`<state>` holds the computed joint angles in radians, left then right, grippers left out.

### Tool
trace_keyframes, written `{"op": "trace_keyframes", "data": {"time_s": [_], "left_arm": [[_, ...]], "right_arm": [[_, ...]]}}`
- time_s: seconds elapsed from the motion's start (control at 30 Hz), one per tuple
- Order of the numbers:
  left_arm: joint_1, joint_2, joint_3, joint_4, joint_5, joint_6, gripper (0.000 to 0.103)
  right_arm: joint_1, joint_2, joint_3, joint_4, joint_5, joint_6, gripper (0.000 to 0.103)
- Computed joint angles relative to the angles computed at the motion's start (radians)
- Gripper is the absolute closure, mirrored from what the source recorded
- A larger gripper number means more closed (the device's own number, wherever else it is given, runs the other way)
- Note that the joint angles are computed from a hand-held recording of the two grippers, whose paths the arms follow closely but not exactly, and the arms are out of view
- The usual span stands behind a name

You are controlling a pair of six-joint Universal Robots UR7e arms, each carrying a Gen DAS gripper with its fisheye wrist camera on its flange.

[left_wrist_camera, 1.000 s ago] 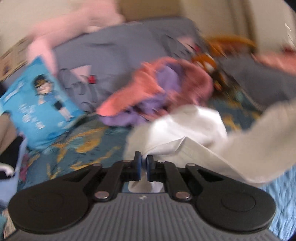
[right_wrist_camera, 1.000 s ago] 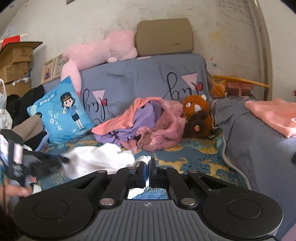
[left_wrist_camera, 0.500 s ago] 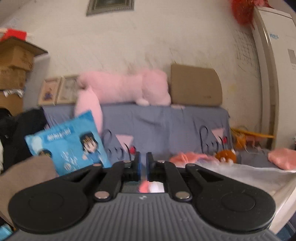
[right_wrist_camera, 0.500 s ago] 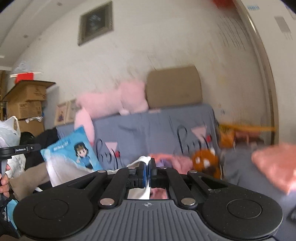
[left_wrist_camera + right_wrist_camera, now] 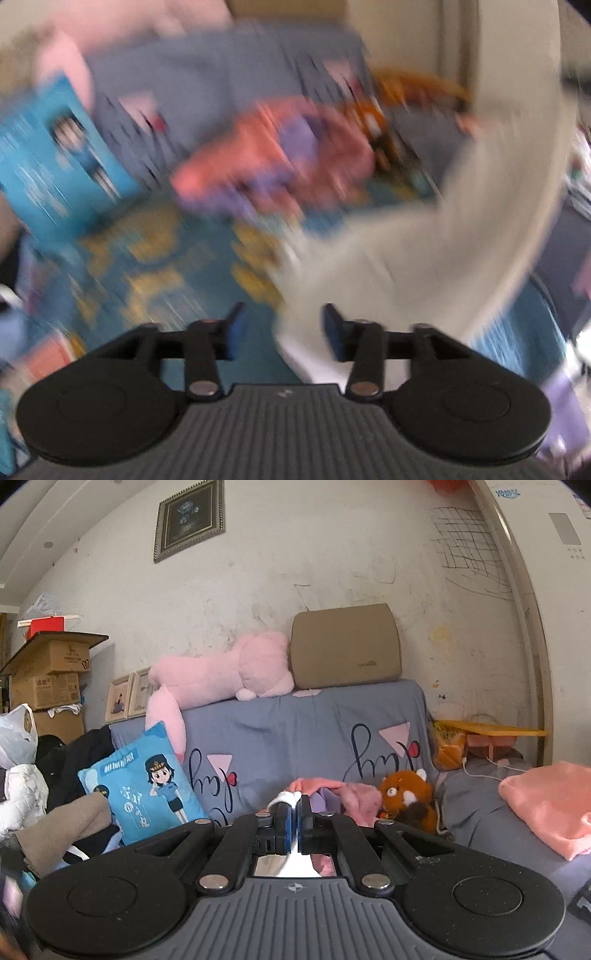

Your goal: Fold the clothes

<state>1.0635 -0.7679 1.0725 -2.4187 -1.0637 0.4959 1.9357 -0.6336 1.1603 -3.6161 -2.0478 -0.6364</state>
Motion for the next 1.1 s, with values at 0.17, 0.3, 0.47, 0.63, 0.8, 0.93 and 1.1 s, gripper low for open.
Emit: {"op": "trace_keyframes", "data": {"time_s": [0.17, 0.3, 0.47, 0.63, 0.8, 0.93, 1.1], "left_arm": [[0.033, 0.007, 0.013, 0.158, -0.046, -0.125, 0.014], [0.091, 0.099, -0.178, 0.338, -0.218, -0.314, 0.014], [0.145, 0.27, -0.486, 0.628, -0.328, -0.519, 0.085], [0.139, 0.254, -0.453, 0.596, -0.317, -0.551, 0.101], [0.133, 0.189, -0.351, 0.433, -0.311, -0.632, 0.102], [0.115, 0.114, -0.278, 0.249, -0.324, -0.589, 0.102], [0.086, 0.068, -0.291, 0.119, -0.367, -0.511, 0.102]], "right_arm": [[0.003, 0.01, -0.02, 0.008, 0.018, -0.004, 0.1], [0.004, 0.013, -0.024, 0.01, 0.025, 0.006, 0.1], [0.006, 0.008, -0.015, -0.004, 0.016, 0.008, 0.1], [0.002, 0.005, -0.007, -0.011, -0.002, 0.014, 0.1], [0.005, -0.004, 0.008, -0.032, -0.002, 0.016, 0.1], [0.01, -0.019, 0.015, -0.055, 0.033, 0.033, 0.1], [0.022, -0.029, 0.005, -0.092, 0.099, -0.004, 0.1]]}}
